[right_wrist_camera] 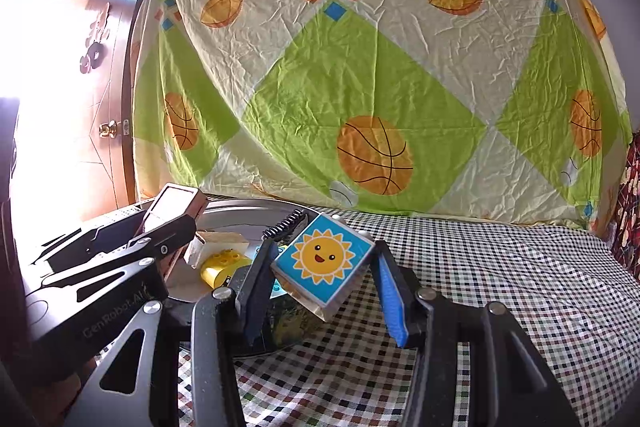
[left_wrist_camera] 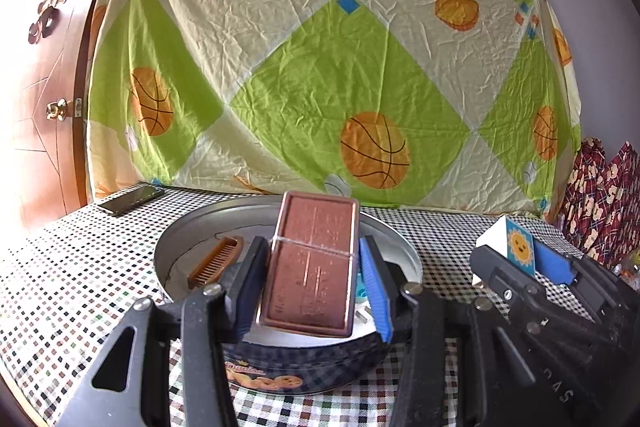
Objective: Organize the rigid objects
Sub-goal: 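Carry the copper box over the tin with the left tool while the right tool carries the cube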
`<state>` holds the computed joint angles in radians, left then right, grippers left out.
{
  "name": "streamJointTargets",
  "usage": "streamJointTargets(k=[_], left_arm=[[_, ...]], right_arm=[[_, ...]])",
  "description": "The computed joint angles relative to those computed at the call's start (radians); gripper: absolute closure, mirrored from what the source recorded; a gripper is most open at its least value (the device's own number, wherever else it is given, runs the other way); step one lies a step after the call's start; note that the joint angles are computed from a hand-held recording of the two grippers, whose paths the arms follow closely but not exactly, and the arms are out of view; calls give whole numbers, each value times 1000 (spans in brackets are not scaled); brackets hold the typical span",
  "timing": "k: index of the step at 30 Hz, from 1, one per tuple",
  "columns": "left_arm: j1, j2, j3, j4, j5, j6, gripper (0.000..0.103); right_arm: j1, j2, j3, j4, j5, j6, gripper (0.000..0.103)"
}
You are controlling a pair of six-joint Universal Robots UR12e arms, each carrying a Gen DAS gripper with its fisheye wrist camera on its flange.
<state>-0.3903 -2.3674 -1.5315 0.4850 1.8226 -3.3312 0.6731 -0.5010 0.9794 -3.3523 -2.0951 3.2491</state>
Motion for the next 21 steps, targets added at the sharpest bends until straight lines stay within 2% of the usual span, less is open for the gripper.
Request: streamJointTargets(k=[21], left_arm=[[24,11,-21,-4,31,-22,57]], right_arm=[[6,29,-59,30,28,-32,53]])
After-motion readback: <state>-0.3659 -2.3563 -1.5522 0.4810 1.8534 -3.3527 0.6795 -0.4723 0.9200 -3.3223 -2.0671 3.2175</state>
